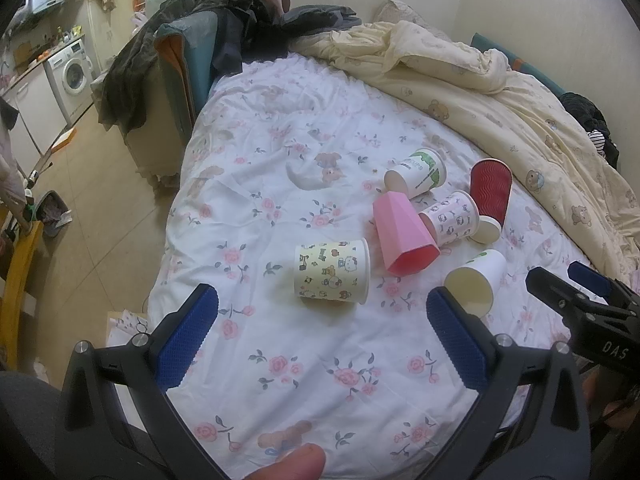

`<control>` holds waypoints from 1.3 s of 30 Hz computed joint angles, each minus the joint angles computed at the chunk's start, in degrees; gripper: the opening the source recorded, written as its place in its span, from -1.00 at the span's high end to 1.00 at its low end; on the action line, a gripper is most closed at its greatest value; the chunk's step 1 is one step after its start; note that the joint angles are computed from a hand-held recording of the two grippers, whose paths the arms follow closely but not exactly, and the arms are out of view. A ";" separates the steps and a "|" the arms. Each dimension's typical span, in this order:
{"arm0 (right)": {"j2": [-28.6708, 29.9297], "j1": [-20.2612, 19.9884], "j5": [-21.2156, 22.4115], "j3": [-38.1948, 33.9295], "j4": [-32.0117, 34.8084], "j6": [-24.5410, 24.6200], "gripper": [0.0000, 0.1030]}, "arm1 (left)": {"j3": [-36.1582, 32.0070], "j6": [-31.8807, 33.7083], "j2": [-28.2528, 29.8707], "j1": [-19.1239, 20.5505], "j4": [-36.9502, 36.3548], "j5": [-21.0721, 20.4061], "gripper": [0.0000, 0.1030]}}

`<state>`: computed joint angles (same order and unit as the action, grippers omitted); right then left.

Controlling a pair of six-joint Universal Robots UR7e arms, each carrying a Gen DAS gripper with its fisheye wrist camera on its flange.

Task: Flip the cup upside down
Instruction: 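Move the left gripper down to the yellow Hello Kitty cup lying sideways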

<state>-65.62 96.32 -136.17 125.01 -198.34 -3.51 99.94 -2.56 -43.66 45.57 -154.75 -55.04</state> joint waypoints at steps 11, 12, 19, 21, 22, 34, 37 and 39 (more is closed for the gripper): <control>-1.29 -0.51 0.67 0.51 0.96 1.50 -1.00 | -3.50 1.10 0.00 1.04 8.53 -3.94 -0.99; -1.51 -0.63 0.70 0.62 0.97 1.66 -1.00 | -5.46 2.33 0.48 1.24 12.32 -4.11 -0.99; -3.70 -1.75 1.29 1.76 3.14 3.68 -1.00 | -21.21 16.64 7.84 2.85 35.97 -5.59 -0.99; -4.30 -2.21 1.30 2.05 4.24 4.42 -1.00 | -24.99 20.15 10.12 3.19 41.72 -5.17 -0.99; -4.54 -2.42 1.49 2.16 4.56 4.77 -1.00 | -26.61 22.84 11.34 3.35 44.06 -4.90 -0.99; -5.70 -4.28 3.58 2.25 8.53 7.45 -1.00 | -38.58 39.62 22.46 5.42 54.05 0.89 -0.95; -6.29 -5.06 4.46 2.45 9.53 8.35 -1.00 | -41.22 40.18 24.22 5.83 57.35 1.14 -0.93; -6.71 -5.48 5.09 2.60 10.05 9.10 -1.00 | -41.74 40.69 24.88 5.94 57.79 1.77 -0.73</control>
<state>-72.33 90.84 -131.08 127.60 -188.29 5.59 58.20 38.14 -18.78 51.51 -96.96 -53.27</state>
